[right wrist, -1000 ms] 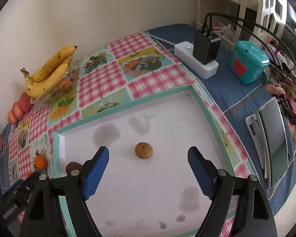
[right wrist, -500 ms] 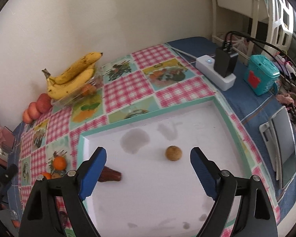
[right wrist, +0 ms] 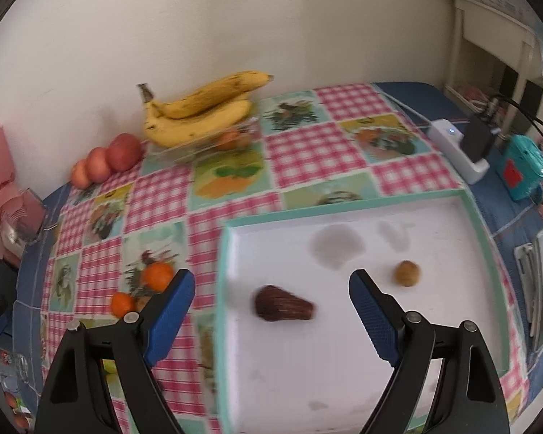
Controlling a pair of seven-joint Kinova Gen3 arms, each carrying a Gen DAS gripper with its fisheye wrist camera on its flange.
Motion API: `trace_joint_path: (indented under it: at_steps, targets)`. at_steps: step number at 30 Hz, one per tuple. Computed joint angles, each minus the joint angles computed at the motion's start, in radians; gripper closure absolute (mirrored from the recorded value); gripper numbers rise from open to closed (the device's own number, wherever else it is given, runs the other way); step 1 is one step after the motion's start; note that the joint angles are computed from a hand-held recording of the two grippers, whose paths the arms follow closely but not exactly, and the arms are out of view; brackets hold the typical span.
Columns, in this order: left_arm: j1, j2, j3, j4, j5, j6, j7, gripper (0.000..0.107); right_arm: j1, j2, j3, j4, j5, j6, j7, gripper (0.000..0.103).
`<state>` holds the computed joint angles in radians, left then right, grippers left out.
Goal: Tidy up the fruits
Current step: 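Move both open tools back over the fruit on the tablecloth, then grasp a dark brown fruit with the right tool while the left tool grasps a green pear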
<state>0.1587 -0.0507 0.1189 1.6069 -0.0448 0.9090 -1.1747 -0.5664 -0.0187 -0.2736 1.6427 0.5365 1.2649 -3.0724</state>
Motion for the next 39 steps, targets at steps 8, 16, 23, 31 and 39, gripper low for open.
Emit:
trace_joint_path:
  at_steps: [8, 16, 23, 31, 39]
  targets:
    - [-0.044, -0.016, -0.035, 0.044, 0.05, 0.001, -0.01, 0.004, -0.056, 0.079, 0.002, -0.073, 0.001, -0.063, 0.024, 0.016]
    - [-0.057, 0.037, -0.044, 0.081, 0.129, 0.036, -0.02, 0.006, -0.105, 0.149, 0.044, -0.111, -0.032, -0.131, 0.086, 0.016]
    - [-0.059, 0.104, -0.043, 0.077, 0.202, 0.097, -0.082, 0.015, -0.112, 0.192, 0.077, -0.098, -0.101, -0.195, 0.126, 0.016]
    - [-0.064, 0.134, -0.042, 0.072, 0.253, 0.131, -0.116, 0.028, -0.113, 0.229, 0.1, -0.083, -0.158, -0.231, 0.167, 0.023]
    - [-0.091, 0.165, -0.048, 0.081, 0.351, 0.153, -0.166, 0.039, -0.12, 0.247, 0.113, -0.079, -0.18, -0.251, 0.189, 0.035]
